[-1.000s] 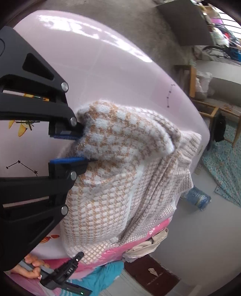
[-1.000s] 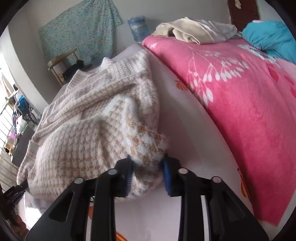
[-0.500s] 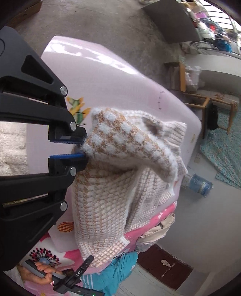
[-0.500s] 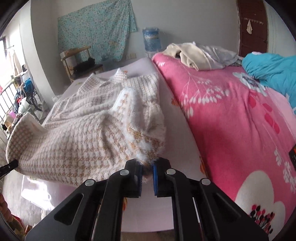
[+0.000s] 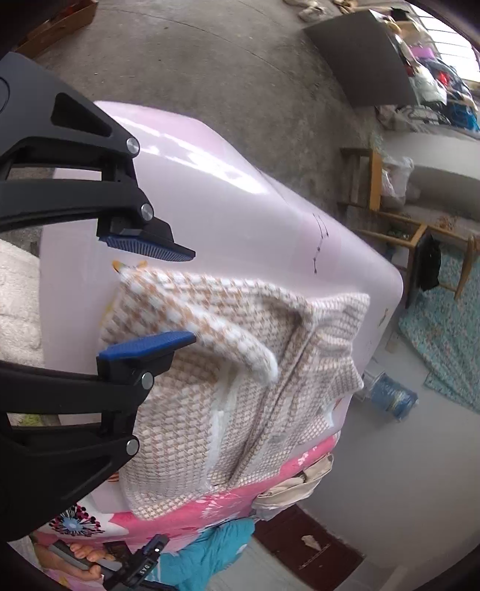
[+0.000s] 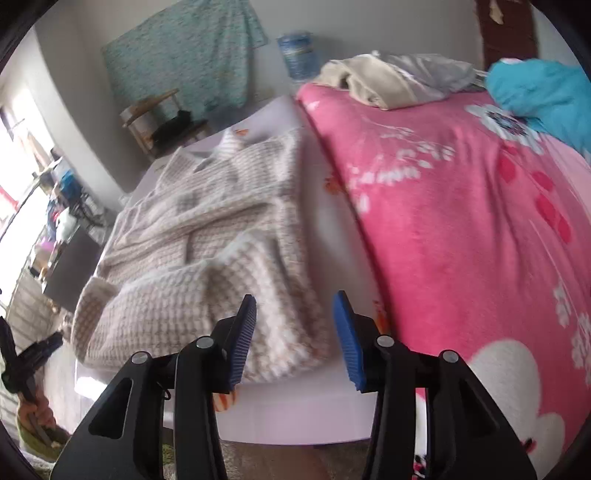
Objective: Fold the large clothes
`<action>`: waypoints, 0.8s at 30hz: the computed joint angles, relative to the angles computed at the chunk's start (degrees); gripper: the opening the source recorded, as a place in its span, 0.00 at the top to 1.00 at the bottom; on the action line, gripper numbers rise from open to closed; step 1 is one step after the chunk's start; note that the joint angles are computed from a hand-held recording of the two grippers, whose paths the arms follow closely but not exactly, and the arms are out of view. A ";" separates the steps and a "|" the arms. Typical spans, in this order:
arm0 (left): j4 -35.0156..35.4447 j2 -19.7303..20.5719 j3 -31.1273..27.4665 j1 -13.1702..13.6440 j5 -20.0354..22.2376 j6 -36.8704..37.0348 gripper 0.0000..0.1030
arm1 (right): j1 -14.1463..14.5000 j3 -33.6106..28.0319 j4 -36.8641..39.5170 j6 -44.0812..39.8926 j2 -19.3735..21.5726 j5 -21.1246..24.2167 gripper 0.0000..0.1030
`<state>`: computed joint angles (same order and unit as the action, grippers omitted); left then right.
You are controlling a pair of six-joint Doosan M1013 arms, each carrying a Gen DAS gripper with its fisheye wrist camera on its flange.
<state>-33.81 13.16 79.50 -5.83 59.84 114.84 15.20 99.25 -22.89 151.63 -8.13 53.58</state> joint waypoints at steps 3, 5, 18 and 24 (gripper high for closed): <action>6.02 1.44 -2.24 -4.02 -0.33 0.78 0.58 | -0.96 -2.68 4.41 -9.64 3.83 -1.85 0.55; 11.61 2.19 -3.10 -6.67 -2.60 0.65 0.58 | -1.51 -4.09 4.18 -12.52 5.98 -1.58 0.54; 14.24 6.31 -6.40 -8.54 -2.46 4.39 0.91 | -4.75 -9.23 6.53 -23.26 12.69 5.50 0.97; 10.35 6.00 -8.24 -8.65 -6.65 5.76 0.92 | -3.53 -11.42 -8.20 -15.28 11.56 5.30 0.98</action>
<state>-23.47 19.16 71.26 -14.48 53.20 120.59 11.67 87.83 -31.09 136.36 3.43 58.88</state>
